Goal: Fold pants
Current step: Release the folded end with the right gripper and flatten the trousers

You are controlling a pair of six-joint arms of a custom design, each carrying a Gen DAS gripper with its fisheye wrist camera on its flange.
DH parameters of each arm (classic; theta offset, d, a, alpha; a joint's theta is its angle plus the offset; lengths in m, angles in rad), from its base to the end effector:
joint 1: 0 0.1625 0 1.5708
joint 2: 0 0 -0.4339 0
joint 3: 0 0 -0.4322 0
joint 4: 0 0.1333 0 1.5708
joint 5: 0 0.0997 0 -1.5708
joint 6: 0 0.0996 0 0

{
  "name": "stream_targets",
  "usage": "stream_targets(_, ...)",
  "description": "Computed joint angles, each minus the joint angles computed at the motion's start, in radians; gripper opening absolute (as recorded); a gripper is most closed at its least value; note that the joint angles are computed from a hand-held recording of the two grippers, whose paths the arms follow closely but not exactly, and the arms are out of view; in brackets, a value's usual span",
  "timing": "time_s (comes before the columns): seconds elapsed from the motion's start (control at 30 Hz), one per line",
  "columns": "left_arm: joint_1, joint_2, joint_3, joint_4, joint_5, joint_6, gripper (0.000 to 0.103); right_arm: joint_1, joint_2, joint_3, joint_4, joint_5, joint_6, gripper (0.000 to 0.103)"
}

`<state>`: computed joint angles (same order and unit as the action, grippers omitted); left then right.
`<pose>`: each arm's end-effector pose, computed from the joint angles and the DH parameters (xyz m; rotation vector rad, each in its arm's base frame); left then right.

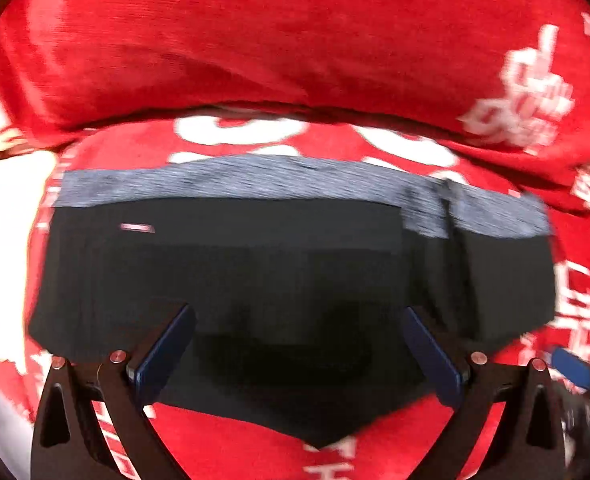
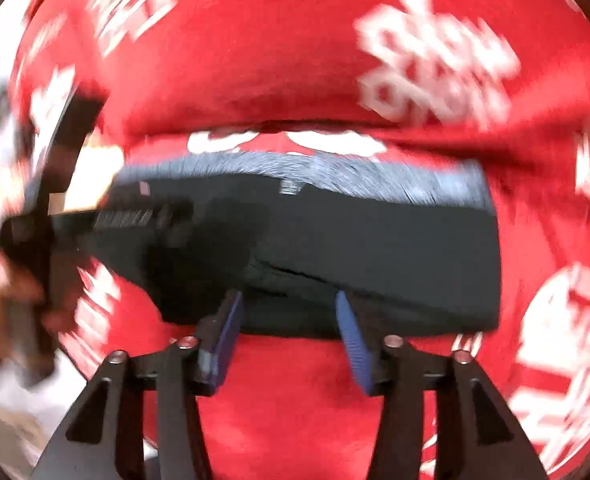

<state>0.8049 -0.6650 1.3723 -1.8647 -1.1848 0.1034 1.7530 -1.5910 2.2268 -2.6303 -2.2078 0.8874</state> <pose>-0.3789 -0.6404 0.0249 1.2028 2.3354 0.3536 0.1567 -0.4417 0.3077 -1.0916 -2.4223 0.9358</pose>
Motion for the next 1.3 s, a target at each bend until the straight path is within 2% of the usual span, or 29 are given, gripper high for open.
stream_targets(0.07,0.0,0.006,-0.013,0.039,-0.073,0.015,0.103,-0.1,-0.101,0.142,-0.209,0.178,0.164,0.055)
stream_targets(0.13,-0.003,0.025,-0.025,0.074,-0.137,0.027,0.103,-0.166,-0.129,0.255,-0.419,0.257,0.264,0.055)
stream_targets(0.2,-0.005,0.045,-0.033,0.102,-0.183,0.024,0.102,-0.216,-0.096,0.319,-0.619,0.31,0.27,0.055)
stream_targets(0.27,-0.011,0.056,-0.028,0.11,-0.198,0.024,0.093,-0.255,-0.054,0.358,-0.783,0.367,0.292,0.055)
stream_targets(0.37,-0.017,0.068,-0.016,0.115,-0.21,0.025,0.093,-0.291,0.048,0.39,-1.058,0.436,0.316,0.053)
stream_targets(0.4,-0.021,0.065,-0.003,0.107,-0.205,0.027,0.093,-0.308,0.077,0.395,-1.113,0.47,0.332,0.053)
stream_targets(0.5,-0.031,0.055,0.025,0.095,-0.172,0.031,0.093,-0.347,0.139,0.398,-1.177,0.52,0.381,0.051)
stream_targets(0.53,-0.031,0.05,0.029,0.096,-0.169,0.031,0.093,-0.358,0.156,0.4,-1.204,0.53,0.382,0.042)
stream_targets(0.57,-0.032,0.043,0.034,0.096,-0.168,0.033,0.093,-0.377,0.175,0.397,-1.237,0.556,0.341,0.008)
stream_targets(0.6,-0.035,0.033,0.042,0.092,-0.155,0.04,0.093,-0.383,0.178,0.394,-1.228,0.56,0.337,0.005)
stream_targets(0.67,-0.038,0.011,0.054,0.084,-0.134,0.058,0.093,-0.381,0.161,0.388,-1.218,0.572,0.319,0.005)
stream_targets(0.77,-0.032,-0.02,0.063,0.076,-0.108,0.085,0.093,-0.329,0.128,0.365,-1.157,0.553,0.266,0.005)
stream_targets(0.83,-0.027,-0.026,0.065,0.08,-0.08,0.076,0.093,-0.312,0.162,0.358,-1.157,0.541,0.291,0.005)
stream_targets(0.93,-0.021,-0.017,0.051,0.101,-0.043,0.036,0.093,-0.321,0.221,0.35,-1.106,0.527,0.325,0.004)
stream_targets(0.97,-0.02,-0.015,0.045,0.106,-0.037,0.023,0.093,-0.33,0.242,0.352,-1.132,0.531,0.329,0.004)
stream_targets(1.0,-0.02,-0.014,0.041,0.104,-0.036,0.014,0.093,-0.333,0.231,0.351,-1.117,0.538,0.329,0.004)
stream_targets(1.07,-0.025,-0.017,0.043,0.086,-0.037,0.022,0.093,-0.341,0.15,0.342,-0.975,0.586,0.269,0.01)
stream_targets(1.13,-0.035,-0.014,0.041,0.076,-0.033,0.035,0.093,-0.354,0.046,0.33,-0.788,0.692,0.175,0.022)
stream_targets(1.17,-0.04,-0.008,0.033,0.076,-0.037,0.036,0.093,-0.353,-0.009,0.323,-0.716,0.744,0.105,0.023)
stream_targets(1.2,-0.046,0.0,0.021,0.081,-0.048,0.034,0.093,-0.345,-0.052,0.314,-0.661,0.757,0.048,0.023)
stream_targets(1.27,-0.056,0.012,0.004,0.082,-0.071,0.034,0.093,-0.313,-0.163,0.298,-0.551,0.706,-0.049,0.023)
stream_targets(1.3,-0.066,0.02,-0.002,0.069,-0.083,0.041,0.093,-0.298,-0.221,0.299,-0.513,0.64,-0.081,0.023)
